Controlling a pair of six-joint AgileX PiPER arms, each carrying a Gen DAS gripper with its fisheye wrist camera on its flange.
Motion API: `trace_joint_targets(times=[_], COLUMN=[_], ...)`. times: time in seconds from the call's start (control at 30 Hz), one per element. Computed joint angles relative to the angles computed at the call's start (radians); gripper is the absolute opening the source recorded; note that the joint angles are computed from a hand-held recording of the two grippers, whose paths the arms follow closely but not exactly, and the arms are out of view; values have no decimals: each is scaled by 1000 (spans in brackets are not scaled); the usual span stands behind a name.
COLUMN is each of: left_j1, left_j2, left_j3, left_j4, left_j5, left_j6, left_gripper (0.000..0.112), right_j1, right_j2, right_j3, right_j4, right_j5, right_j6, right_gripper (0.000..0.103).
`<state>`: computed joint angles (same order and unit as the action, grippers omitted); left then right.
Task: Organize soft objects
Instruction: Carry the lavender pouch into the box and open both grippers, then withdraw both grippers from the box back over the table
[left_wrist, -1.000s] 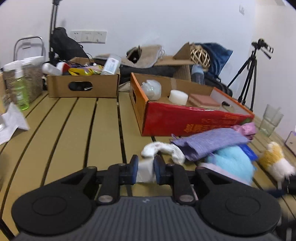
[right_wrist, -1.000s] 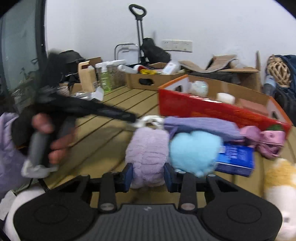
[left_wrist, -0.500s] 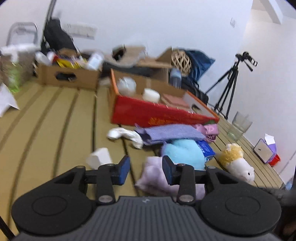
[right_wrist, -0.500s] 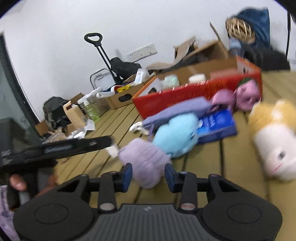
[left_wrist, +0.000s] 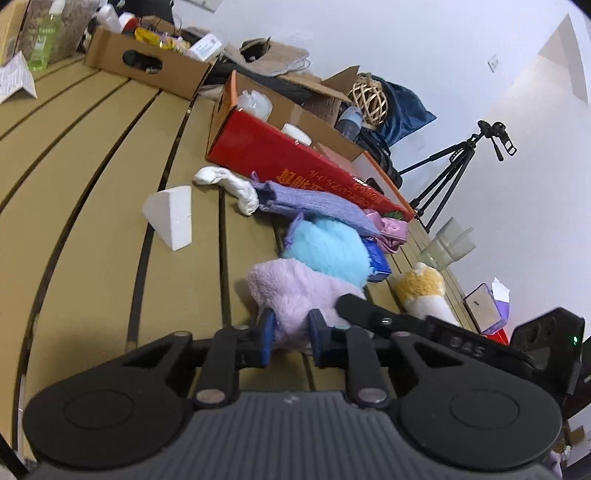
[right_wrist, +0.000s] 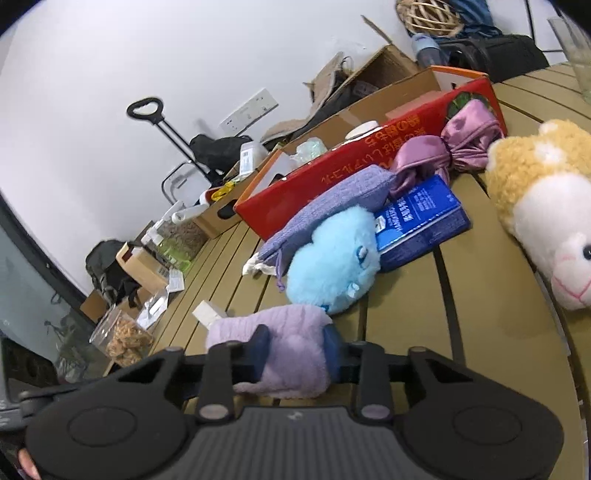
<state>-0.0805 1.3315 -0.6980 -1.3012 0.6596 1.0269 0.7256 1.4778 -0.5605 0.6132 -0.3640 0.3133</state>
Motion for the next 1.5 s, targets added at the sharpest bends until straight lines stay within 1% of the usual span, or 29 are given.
trace_joint_targets(times=[0.13,0.2,0.23,0.27,0.33,0.37,0.43,0.47,0.5,0.53,0.57,0.63,0.73,0.8,0.87,0.9,0.93,1.0,1.03,1.07,1.1,1.17,1.2,1.27,1.3,1.33,1.4,1.43,1.5], left_j1=[14,33,34,24,-14,-35,-77,-106,-125,-130,-132,-148,-180,-199,-206,-198,-194,-191,-193,-192,-192,-194,-198,-200,-199,-198,-210,-208,-205], left_j2=[-50,-60,-45,-29,37,76,176,226,285,352,422,544,654,702,710,695,684,659,652,638,625,581,536,458,403,354,262,218,131], left_j3=[-35,-79,-121,-162,-283,-350,-508,-591,-680,-770,-857,-1023,-1172,-1228,-1219,-1189,-1170,-1141,-1141,-1135,-1130,-1110,-1075,-1012,-962,-919,-856,-829,-780], left_j4=[17,-16,-35,-41,-36,-15,59,143,234,307,380,546,757,880,948,941,924,917,938,952,963,989,1007,1022,1031,1044,1142,1160,1192], left_j5=[44,74,82,72,36,16,-19,-49,-58,-40,-22,26,68,83,59,45,36,18,16,15,20,29,19,5,-10,-23,-16,-3,30], left_j6=[-21,14,32,37,20,-10,-100,-200,-300,-400,-500,-700,-886,-993,-1032,-1016,-1000,-986,-1000,-1011,-1022,-1042,-1051,-1036,-1013,-993,-1022,-1018,-1025], left_gripper=[16,16,16,16,16,16,16,16,16,16,16,16,17,21,29,35,42,45,45,46,46,49,53,67,79,82,84,87,90], right_j1=[14,6,-12,-40,-131,-177,-272,-323,-362,-397,-430,-474,-505,-507,-491,-483,-481,-493,-491,-488,-488,-492,-495,-501,-503,-502,-498,-495,-479], right_j2=[-61,-112,-132,-148,-138,-121,-53,2,56,116,182,303,497,595,668,690,707,722,721,718,706,645,597,488,426,370,232,157,4], right_j3=[-32,-46,-60,-85,-188,-245,-387,-482,-567,-654,-746,-895,-1135,-1253,-1344,-1365,-1378,-1377,-1377,-1383,-1381,-1325,-1275,-1189,-1142,-1103,-1005,-953,-851], right_j4=[166,208,197,189,174,146,108,122,107,65,63,71,-61,-130,-225,-258,-266,-223,-247,-272,-284,-275,-265,-269,-284,-311,-389,-439,-573], right_j5=[63,67,74,94,178,224,337,409,471,528,596,685,852,943,1001,1011,1021,1027,1026,1038,1048,1027,1005,982,974,968,958,954,949], right_j6=[-223,-316,-334,-370,-466,-475,-497,-537,-537,-496,-496,-502,-338,-260,-191,-174,-161,-189,-160,-140,-129,-145,-162,-173,-170,-157,-116,-88,13], right_gripper=[21,21,21,21,21,21,21,22,22,22,22,22,22,22,24,28,29,32,36,46,52,52,53,54,57,60,73,76,88])
